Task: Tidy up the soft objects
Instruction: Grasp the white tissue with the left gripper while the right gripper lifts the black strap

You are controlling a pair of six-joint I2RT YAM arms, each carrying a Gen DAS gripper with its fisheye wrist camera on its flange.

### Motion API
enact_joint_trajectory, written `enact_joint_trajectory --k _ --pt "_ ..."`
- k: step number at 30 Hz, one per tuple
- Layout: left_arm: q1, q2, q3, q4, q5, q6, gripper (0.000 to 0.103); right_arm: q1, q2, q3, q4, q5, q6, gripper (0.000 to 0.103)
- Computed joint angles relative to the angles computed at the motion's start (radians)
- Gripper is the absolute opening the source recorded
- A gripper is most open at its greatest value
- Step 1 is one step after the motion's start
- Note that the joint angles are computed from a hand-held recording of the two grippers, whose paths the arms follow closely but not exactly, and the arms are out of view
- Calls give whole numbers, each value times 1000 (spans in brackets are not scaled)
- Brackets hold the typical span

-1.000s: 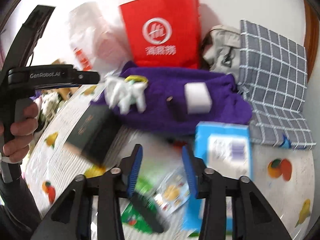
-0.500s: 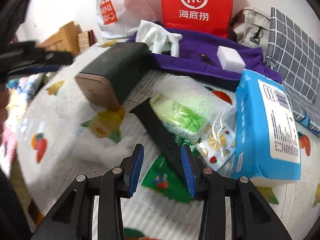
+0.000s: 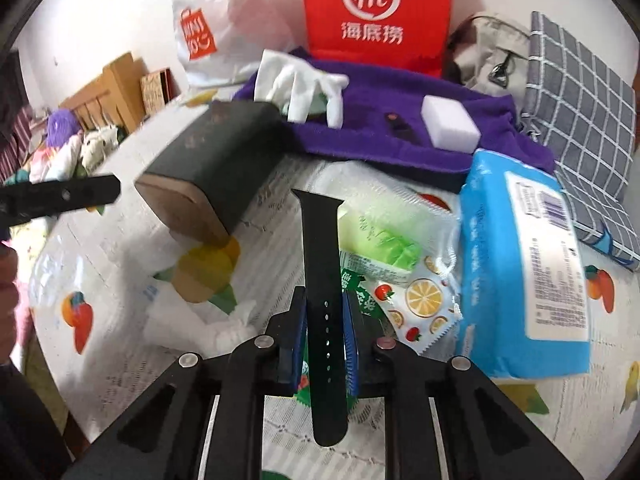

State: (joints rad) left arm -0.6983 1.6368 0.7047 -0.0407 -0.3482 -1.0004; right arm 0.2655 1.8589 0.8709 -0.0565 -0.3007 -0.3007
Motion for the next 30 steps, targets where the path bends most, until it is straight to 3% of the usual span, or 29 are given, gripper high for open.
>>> enact_joint_trajectory --k 4,12,17,22,27,30 --pt "-8 -21 -35 16 9 12 66 -36 -40 -16 -46 -60 38 17" --pt "-31 37 -39 61 57 22 66 -108 -208 -174 -29 -51 26 17" --pt "-73 138 -7 147 100 19 66 -173 -243 -239 -17 -20 -28 17" --pt "-136 255 130 93 52 45 66 -273 -241 -280 12 -27 -84 17" --pt "-160 396 315 -43 57 72 69 -362 -214 -287 53 -9 -116 17" --pt "-192 447 397 -131 -14 73 69 -406 -170 -275 69 -34 -131 17"
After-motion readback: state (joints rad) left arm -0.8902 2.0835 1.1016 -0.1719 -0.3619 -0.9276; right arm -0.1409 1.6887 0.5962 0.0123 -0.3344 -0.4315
